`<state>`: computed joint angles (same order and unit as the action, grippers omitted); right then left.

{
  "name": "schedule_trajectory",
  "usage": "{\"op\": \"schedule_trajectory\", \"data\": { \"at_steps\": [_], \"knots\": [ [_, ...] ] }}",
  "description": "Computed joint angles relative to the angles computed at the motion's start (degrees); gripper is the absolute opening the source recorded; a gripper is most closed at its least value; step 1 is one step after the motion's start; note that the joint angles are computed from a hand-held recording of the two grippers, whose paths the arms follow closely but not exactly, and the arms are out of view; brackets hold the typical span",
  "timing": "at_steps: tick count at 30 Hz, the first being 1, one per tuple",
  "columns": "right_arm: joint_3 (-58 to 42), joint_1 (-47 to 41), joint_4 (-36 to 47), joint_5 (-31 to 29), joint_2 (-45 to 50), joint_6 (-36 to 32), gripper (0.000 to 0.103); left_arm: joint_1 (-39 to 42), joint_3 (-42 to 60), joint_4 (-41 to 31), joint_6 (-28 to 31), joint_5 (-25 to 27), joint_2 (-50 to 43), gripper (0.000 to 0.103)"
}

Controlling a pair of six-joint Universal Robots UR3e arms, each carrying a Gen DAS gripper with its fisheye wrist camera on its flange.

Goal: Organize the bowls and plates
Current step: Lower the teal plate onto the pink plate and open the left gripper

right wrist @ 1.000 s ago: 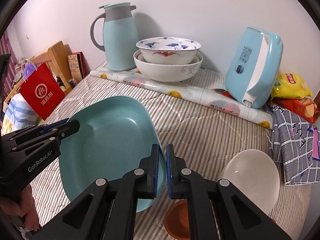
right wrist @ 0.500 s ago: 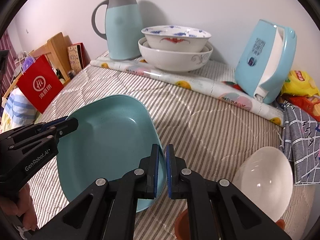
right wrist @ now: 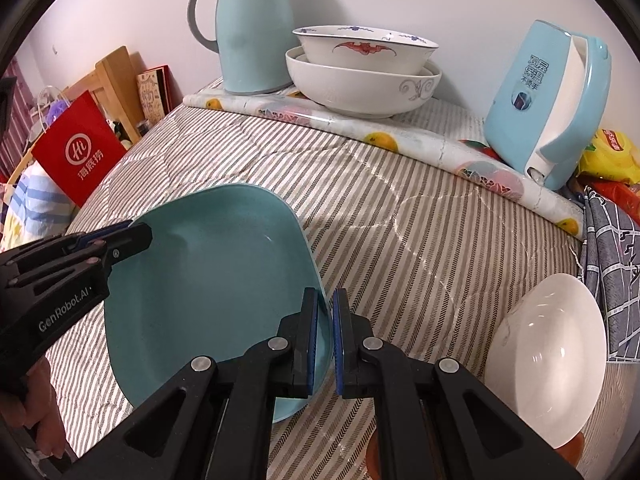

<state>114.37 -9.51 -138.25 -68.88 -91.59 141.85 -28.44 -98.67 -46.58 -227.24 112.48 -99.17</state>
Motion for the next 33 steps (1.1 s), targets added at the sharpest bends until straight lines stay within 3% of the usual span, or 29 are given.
{"op": "schedule_trajectory", "data": {
  "at_steps": [33],
  "knots": [
    [0.7,3.4,-5.0,-4.1,3.5,1.0,0.011,2.6,-3.3,5.9,2.1,-2.8,-0.4,0.015]
  ]
}}
